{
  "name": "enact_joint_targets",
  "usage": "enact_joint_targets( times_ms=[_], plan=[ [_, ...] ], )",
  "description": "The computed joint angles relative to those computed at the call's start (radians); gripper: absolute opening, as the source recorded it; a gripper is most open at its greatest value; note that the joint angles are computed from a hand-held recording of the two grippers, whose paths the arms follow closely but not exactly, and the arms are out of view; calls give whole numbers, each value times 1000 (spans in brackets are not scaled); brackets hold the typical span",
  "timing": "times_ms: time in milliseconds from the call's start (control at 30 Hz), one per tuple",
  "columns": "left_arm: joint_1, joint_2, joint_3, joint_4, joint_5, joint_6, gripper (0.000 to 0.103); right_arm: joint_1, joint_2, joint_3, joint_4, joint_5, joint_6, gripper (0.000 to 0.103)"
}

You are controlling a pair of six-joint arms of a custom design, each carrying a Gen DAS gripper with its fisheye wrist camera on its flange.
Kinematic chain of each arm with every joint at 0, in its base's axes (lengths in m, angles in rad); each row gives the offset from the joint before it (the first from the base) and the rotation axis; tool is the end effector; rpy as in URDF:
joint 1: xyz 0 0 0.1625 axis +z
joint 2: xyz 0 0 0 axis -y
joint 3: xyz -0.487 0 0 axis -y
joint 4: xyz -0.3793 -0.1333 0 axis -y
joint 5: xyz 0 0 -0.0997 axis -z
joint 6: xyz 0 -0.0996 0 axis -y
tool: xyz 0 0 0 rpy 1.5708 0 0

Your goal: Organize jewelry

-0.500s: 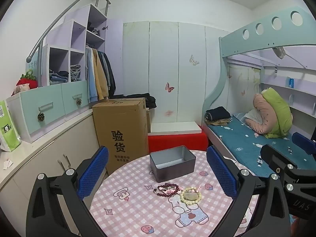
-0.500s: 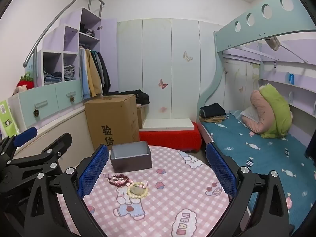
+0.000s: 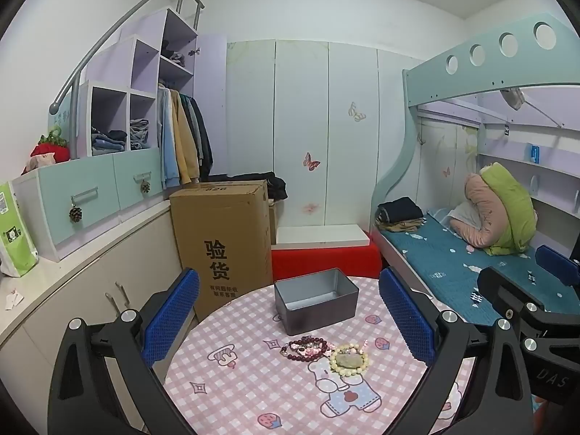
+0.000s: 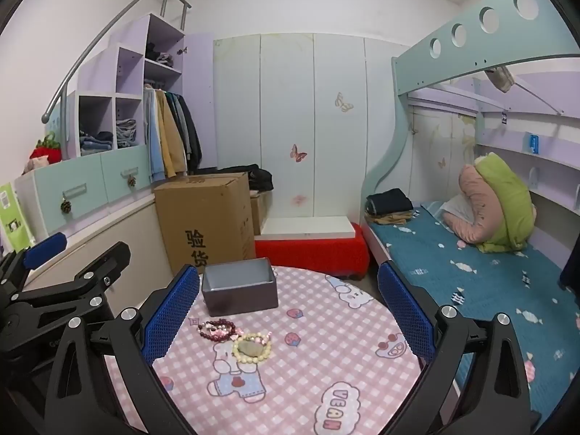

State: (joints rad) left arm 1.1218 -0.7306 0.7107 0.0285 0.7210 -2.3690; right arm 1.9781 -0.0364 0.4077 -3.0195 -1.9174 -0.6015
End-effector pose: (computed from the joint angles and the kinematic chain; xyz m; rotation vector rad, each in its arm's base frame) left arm -0.1627 -0.8172 0.3948 0.3385 1.7683 -1.4876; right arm 0.4755 -0.8511 0.0860 0.9276 -2.1930 1.3686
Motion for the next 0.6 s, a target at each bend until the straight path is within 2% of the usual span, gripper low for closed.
enact_joint_targets(
  times_ms=[600],
  plan=[
    [-4,-10,10,-4,-3,5,96,-2,-6,16,-8,2,3,96]
  ],
)
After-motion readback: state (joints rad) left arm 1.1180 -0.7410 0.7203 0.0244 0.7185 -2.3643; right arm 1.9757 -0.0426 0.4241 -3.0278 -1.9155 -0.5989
